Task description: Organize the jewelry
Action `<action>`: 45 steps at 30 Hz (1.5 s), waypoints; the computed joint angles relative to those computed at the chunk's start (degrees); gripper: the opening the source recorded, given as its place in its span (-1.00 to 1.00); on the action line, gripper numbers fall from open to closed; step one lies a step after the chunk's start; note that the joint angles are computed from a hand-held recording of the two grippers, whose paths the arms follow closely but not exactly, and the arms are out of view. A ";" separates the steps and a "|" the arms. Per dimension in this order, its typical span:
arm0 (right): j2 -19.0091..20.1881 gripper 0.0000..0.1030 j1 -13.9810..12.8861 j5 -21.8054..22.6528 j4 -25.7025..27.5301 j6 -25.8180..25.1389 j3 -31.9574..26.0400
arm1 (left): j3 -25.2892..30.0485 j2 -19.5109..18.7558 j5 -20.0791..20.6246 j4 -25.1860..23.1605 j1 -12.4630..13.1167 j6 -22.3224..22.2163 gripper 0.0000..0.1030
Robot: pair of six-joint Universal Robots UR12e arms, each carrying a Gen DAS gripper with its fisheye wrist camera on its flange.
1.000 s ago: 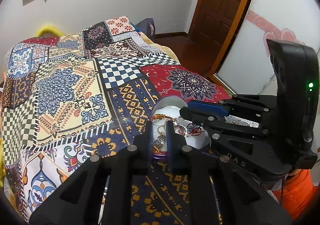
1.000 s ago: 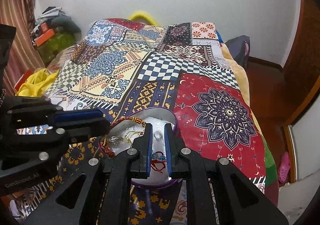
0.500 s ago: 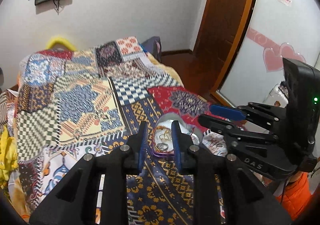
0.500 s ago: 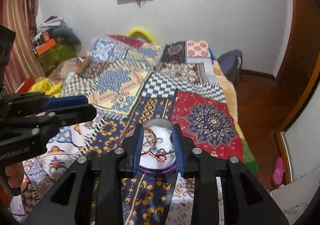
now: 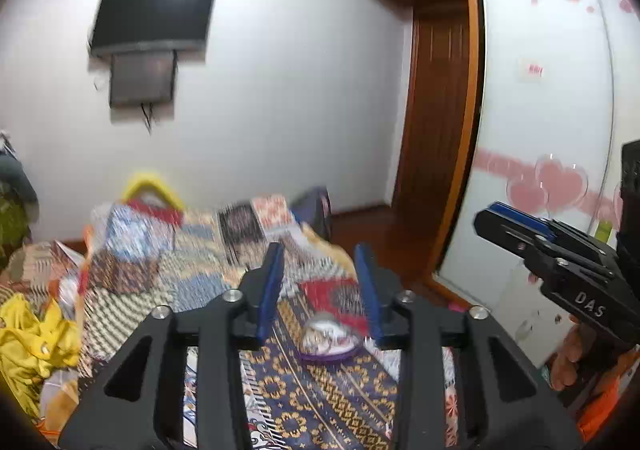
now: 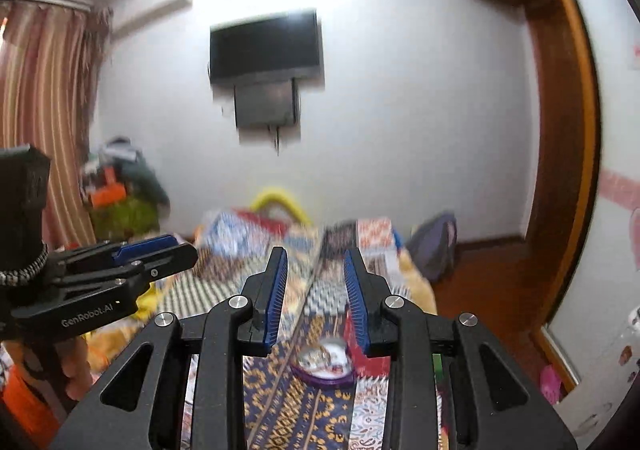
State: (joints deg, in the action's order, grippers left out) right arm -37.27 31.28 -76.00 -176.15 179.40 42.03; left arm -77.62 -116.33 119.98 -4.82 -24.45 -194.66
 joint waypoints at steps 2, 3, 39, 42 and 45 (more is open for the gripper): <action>-1.63 -0.30 0.33 -1.87 -4.82 0.58 3.25 | -0.71 0.31 3.06 4.06 -1.20 2.12 -0.12; -2.17 -0.16 0.47 -2.47 -6.63 0.80 4.43 | -0.93 0.38 3.90 5.26 -1.59 2.95 -0.07; -5.39 1.00 2.92 -15.13 -15.25 0.08 13.30 | -3.49 0.24 15.28 12.41 -6.15 5.80 0.99; -5.57 1.00 2.93 -15.24 -15.14 -0.08 13.49 | -3.29 0.09 15.33 12.17 -6.19 5.99 0.99; -5.80 1.00 2.99 -15.38 -15.11 -0.06 13.79 | -3.22 0.03 15.09 11.95 -6.17 5.84 0.99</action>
State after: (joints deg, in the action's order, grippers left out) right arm -43.07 34.27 -91.38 -191.26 179.34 55.82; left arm -80.84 -116.30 135.08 7.13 -30.62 -188.82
